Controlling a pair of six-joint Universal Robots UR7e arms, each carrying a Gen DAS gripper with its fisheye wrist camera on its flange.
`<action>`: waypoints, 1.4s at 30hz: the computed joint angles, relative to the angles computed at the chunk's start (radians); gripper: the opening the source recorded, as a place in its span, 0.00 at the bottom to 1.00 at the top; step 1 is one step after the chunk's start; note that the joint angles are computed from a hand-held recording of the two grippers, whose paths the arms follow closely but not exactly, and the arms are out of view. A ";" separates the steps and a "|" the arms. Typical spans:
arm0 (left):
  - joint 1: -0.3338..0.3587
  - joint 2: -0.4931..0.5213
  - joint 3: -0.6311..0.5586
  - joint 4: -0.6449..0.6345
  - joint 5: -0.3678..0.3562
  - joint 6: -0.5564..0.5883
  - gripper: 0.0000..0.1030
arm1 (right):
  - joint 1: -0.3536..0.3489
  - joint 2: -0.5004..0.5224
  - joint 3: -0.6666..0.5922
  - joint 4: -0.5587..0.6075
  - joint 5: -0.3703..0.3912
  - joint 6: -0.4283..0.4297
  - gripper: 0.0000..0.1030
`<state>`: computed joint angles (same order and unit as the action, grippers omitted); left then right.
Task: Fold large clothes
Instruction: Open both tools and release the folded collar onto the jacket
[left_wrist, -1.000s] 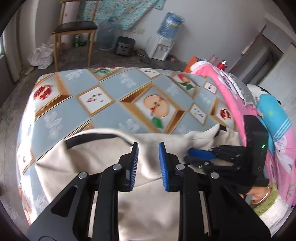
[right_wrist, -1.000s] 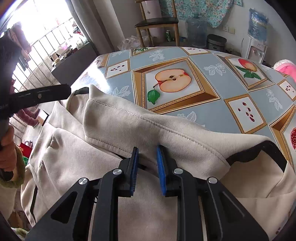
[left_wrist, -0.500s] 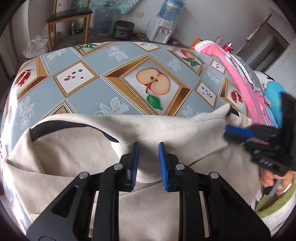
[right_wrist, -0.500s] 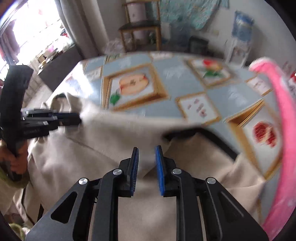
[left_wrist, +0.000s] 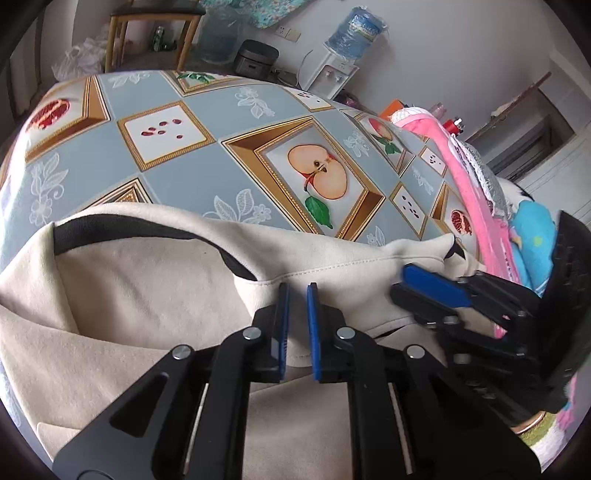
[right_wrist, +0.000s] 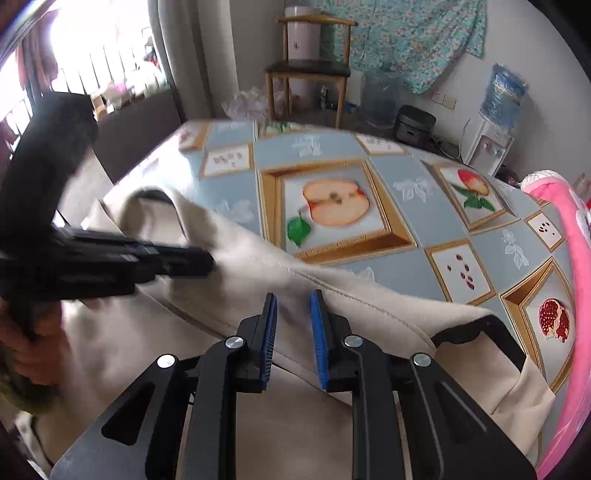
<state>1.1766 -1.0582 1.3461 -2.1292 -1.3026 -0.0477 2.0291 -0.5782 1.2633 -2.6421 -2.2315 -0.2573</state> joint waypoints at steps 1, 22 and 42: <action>0.004 0.002 -0.005 0.004 -0.010 -0.006 0.09 | 0.000 0.000 -0.002 -0.016 0.016 0.002 0.18; 0.015 0.004 -0.009 -0.001 -0.042 -0.050 0.09 | 0.013 0.011 0.020 -0.065 -0.048 0.048 0.20; -0.001 -0.001 0.009 -0.018 0.000 -0.047 0.09 | -0.027 0.041 -0.019 -0.057 -0.106 0.136 0.52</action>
<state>1.1758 -1.0596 1.3551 -2.1477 -1.3023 -0.0951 2.0026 -0.5375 1.2441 -2.6992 -2.3372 -0.1214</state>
